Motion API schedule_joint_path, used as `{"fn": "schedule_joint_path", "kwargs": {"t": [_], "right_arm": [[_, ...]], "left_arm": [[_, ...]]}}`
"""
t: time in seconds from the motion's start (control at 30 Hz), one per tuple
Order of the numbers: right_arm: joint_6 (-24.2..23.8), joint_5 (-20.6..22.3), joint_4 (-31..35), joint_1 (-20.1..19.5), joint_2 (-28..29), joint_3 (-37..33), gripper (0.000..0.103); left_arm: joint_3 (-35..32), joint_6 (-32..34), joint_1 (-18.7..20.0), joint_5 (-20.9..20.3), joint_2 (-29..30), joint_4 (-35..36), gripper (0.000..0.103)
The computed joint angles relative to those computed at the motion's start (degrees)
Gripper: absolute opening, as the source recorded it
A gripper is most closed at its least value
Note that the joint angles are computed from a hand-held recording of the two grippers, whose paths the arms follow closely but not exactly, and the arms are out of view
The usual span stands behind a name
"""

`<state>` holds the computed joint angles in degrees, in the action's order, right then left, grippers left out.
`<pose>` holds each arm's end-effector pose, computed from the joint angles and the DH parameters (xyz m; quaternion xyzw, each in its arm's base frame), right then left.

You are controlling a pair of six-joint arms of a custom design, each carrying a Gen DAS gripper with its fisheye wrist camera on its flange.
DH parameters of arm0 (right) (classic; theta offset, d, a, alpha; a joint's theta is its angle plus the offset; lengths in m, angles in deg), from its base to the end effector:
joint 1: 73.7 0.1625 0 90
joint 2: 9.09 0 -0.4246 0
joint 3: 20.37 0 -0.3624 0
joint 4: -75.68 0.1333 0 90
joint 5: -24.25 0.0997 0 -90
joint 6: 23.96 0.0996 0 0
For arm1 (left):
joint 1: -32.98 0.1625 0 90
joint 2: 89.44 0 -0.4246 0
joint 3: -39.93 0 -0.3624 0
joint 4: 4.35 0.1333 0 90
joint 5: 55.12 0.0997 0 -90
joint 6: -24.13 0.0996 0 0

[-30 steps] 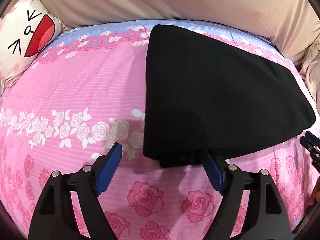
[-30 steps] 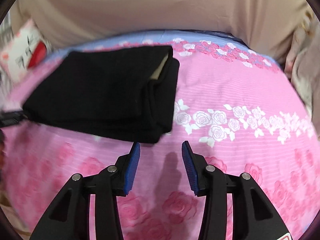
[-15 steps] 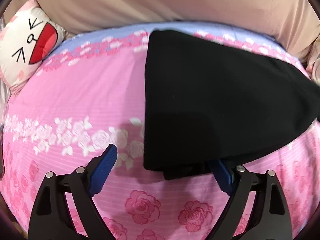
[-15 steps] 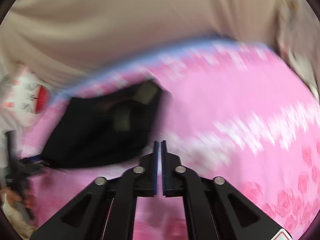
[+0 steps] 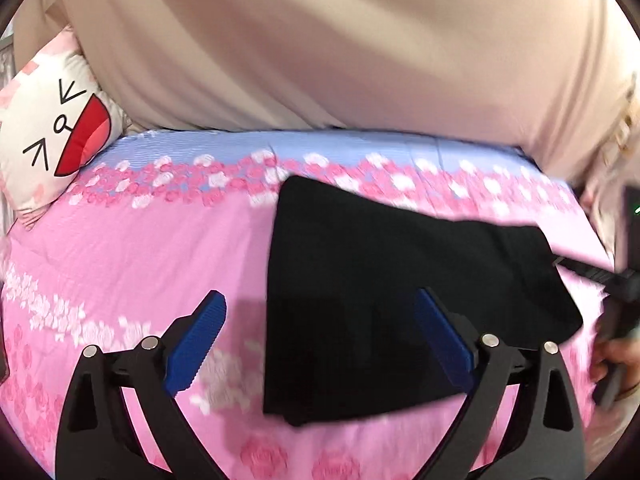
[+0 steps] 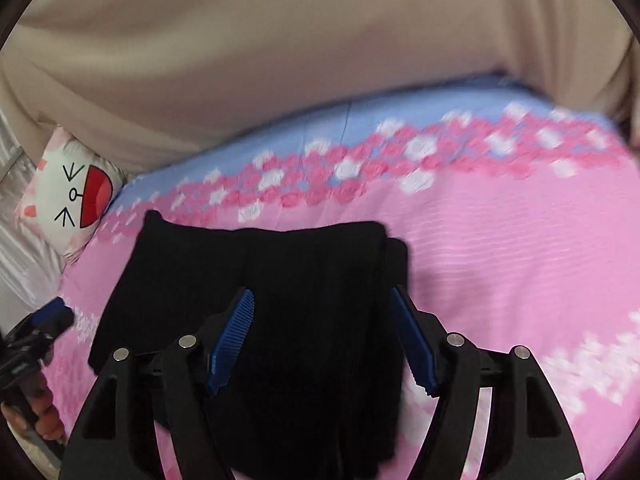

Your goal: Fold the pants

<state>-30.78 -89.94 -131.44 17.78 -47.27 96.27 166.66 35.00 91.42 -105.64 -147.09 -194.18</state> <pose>0.1064 -0.5383 0.0612 -0.0024 -0.9253 0.3141 0.2126 -0.0845 -0.5133 0.1676 0.2449 0.8784 -0.3040 0.2756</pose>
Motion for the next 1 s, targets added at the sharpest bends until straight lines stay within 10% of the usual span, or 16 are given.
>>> {"fn": "schedule_joint_path", "kwargs": {"t": [0.07, 0.2, 0.3, 0.4, 0.47, 0.6, 0.67, 0.7, 0.73, 0.8, 1.0], "right_arm": [[-0.2, -0.6, -1.8, 2.2, 1.4, -1.2, 0.011], [-5.0, -2.1, -14.9, 6.6, 1.1, 1.6, 0.010], [-1.0, -11.4, -7.5, 2.5, 3.2, -0.9, 0.038], [5.5, -3.1, -11.3, 0.2, 1.1, 5.5, 0.046], [5.6, -2.6, -14.5, 0.4, 1.0, 7.9, 0.077], [8.5, 7.8, -13.5, -4.0, 0.6, 11.5, 0.080], [6.3, 7.2, -16.1, -3.4, 2.6, 10.3, 0.056], [7.0, 7.7, -17.0, -3.0, 3.1, 10.0, 0.048], [7.5, 8.4, -17.9, -2.5, 3.1, 10.2, 0.034], [6.8, 5.7, -19.8, 1.3, 3.2, 10.2, 0.032], [5.7, 4.2, -25.2, 10.1, -0.8, 18.2, 0.031]], "left_arm": [[-3.3, -0.6, 1.4, 1.1, 1.4, 2.5, 0.094], [-6.0, 0.3, 3.3, 3.5, 3.6, 2.1, 0.094], [-7.8, -0.7, 5.0, 3.9, 5.5, 6.4, 0.094], [-7.4, -5.5, 7.7, -2.3, 3.1, 13.2, 0.094], [-6.7, -7.9, 9.3, -6.2, 1.6, 15.5, 0.095], [-5.1, -9.0, 11.3, -9.9, 2.6, 10.5, 0.098], [-5.0, -7.1, 10.7, -8.5, 4.4, 7.6, 0.098], [-5.0, -6.1, 10.7, -8.9, 5.0, 6.0, 0.090], [-5.2, -5.1, 11.2, -11.8, 4.9, 5.5, 0.042], [-5.2, -5.7, 11.0, -15.1, 2.9, 8.4, 0.020], [1.3, -4.9, 6.7, -20.9, -10.8, 16.1, 0.018]]}}
